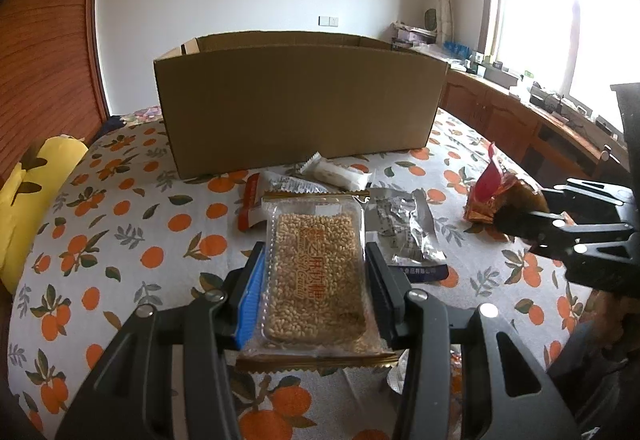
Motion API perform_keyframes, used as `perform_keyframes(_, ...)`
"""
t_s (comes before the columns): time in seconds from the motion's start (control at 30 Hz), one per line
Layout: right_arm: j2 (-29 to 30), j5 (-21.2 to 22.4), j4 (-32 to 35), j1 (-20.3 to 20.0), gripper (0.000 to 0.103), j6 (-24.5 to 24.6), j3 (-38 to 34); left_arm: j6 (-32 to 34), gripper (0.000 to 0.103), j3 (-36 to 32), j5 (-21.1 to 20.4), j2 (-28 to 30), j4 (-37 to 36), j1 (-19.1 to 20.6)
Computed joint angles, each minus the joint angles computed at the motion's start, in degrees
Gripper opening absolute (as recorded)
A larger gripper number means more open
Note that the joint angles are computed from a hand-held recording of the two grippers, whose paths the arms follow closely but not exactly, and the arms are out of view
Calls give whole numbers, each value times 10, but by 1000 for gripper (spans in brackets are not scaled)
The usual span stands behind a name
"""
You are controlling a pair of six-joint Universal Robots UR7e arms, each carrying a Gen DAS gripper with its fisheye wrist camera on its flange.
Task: Organize snacks
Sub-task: 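Lift both snacks over the box and open both tools to release them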
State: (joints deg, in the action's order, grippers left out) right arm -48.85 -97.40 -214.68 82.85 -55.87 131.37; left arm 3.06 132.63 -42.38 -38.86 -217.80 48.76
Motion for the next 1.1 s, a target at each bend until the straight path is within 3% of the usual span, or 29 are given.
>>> perform_keyframes(0.5,-5,7,-4,25,42,14,9,35,46,10,15,-36,-12,-34)
perform_keyframes(0.9,14,6,7,16,42,20,-2,38,46,-2,-6,-37,2,-20)
perform_keyframes(1.1,4,14,34,22,42,23,-21,67,46,-34,-37,-51,23,-3)
